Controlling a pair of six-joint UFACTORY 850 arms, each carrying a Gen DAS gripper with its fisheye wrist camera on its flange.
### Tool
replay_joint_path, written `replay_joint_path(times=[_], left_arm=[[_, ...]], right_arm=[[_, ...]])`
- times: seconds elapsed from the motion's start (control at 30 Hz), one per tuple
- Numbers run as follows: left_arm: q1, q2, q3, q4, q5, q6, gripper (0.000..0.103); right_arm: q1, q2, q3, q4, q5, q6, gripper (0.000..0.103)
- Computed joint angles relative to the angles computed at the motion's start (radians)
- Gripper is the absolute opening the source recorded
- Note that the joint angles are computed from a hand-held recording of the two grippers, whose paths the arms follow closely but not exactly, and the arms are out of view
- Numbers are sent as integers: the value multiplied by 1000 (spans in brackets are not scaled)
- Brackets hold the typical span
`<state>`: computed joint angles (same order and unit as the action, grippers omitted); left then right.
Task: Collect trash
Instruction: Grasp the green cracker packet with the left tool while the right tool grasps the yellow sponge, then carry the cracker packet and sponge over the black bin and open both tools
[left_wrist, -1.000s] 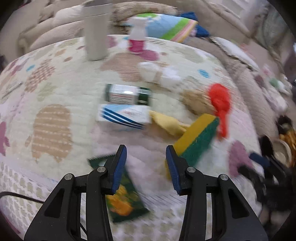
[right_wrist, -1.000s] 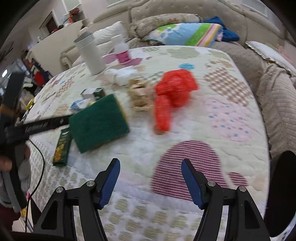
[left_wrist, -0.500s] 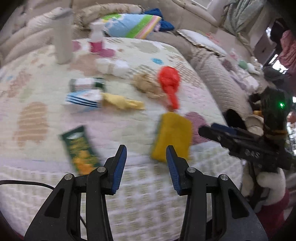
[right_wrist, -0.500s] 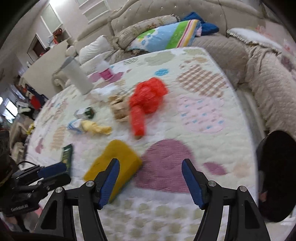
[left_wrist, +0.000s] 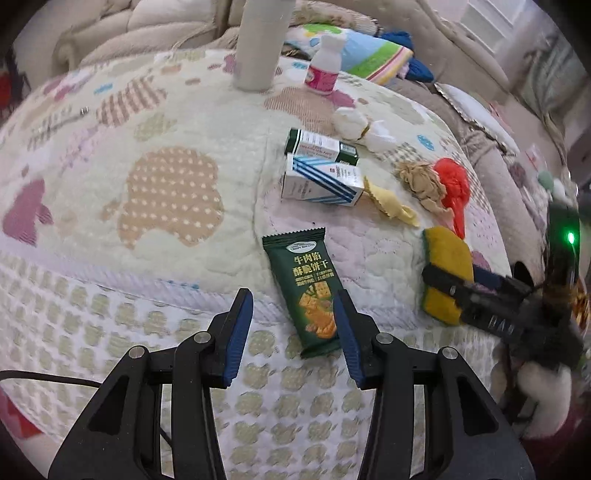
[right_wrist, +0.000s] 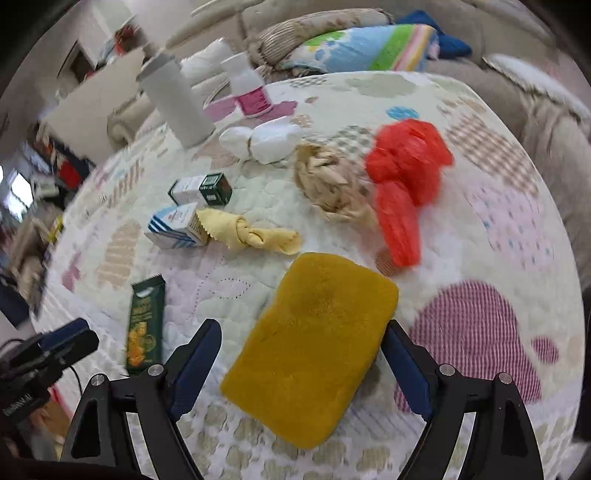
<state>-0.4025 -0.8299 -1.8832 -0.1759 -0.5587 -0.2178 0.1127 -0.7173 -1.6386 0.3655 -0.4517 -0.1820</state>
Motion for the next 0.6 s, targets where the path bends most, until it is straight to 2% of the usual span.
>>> replay_joint_path(times=[0.07,0.1,0.23,0.3,0.37,0.43,0.5,0.6], left_arm=[[-5,-24,-29,-10,-7,-8,43],[-12,-34,-41,15,-8,-30,43],[-36,-103,-132,133,-58,-122,45],[-50,-114,-142,209,-47,-167,49],[-56,-125,-156,253,-55,-181,48],[-52,-121,-150,218,-50,-150,40],[-44,-115,-148,139,-54,-85,40],[-54,-87,-126,123,-34,-65,40]], right_arm=[[0,-8,-3,-26,-7,4,86],[-4,1,17,12,19,-51,86],[-24,32,73,110,58,-194,72],[-33,46,94,161,61,-254,70],[-38,62,114,178,74,-285,69],[-47,87,144,231,87,-351,69],[-59,111,173,318,94,-441,68],[-75,155,222,420,112,-557,68]])
